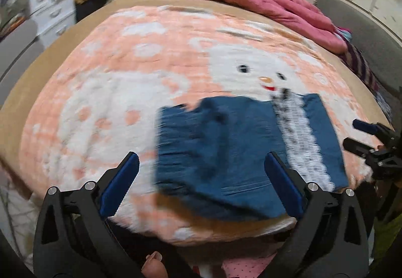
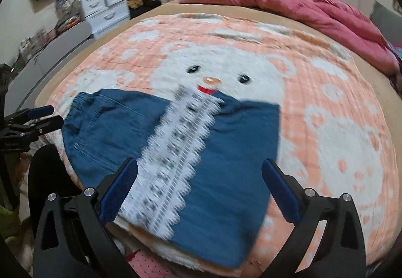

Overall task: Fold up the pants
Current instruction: 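Grasp the elastic cuff end with the right tool and lift it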

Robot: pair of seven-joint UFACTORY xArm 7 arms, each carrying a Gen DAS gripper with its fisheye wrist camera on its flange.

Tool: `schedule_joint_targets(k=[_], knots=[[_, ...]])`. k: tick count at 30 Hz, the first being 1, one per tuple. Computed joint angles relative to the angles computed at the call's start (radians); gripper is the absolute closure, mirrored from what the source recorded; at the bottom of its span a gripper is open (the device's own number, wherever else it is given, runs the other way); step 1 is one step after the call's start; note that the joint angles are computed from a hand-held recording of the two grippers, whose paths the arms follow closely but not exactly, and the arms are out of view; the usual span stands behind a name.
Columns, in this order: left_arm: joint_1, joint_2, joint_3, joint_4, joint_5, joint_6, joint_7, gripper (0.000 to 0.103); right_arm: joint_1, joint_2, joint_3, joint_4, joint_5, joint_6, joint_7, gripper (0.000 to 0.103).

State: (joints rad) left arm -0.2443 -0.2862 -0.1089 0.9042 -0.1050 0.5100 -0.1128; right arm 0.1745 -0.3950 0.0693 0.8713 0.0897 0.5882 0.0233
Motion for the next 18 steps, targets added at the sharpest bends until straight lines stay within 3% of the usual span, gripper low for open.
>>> schedule_joint_targets(k=[4, 10, 18], knots=[[0.014, -0.022, 0.038, -0.041, -0.034, 0.023, 0.012, 0.009, 0.028, 0.101, 0.016, 0.105, -0.004, 0.005, -0.041, 0.004], [-0.016, -0.037, 0.101, -0.078, -0.215, 0.041, 0.134, 0.009, 0.067, 0.263, 0.040, 0.282, 0.013, 0.038, -0.102, 0.004], [-0.058, -0.018, 0.119, -0.087, -0.403, 0.029, 0.200, 0.012, 0.099, 0.541, 0.083, 0.614, 0.162, 0.209, -0.287, 0.004]])
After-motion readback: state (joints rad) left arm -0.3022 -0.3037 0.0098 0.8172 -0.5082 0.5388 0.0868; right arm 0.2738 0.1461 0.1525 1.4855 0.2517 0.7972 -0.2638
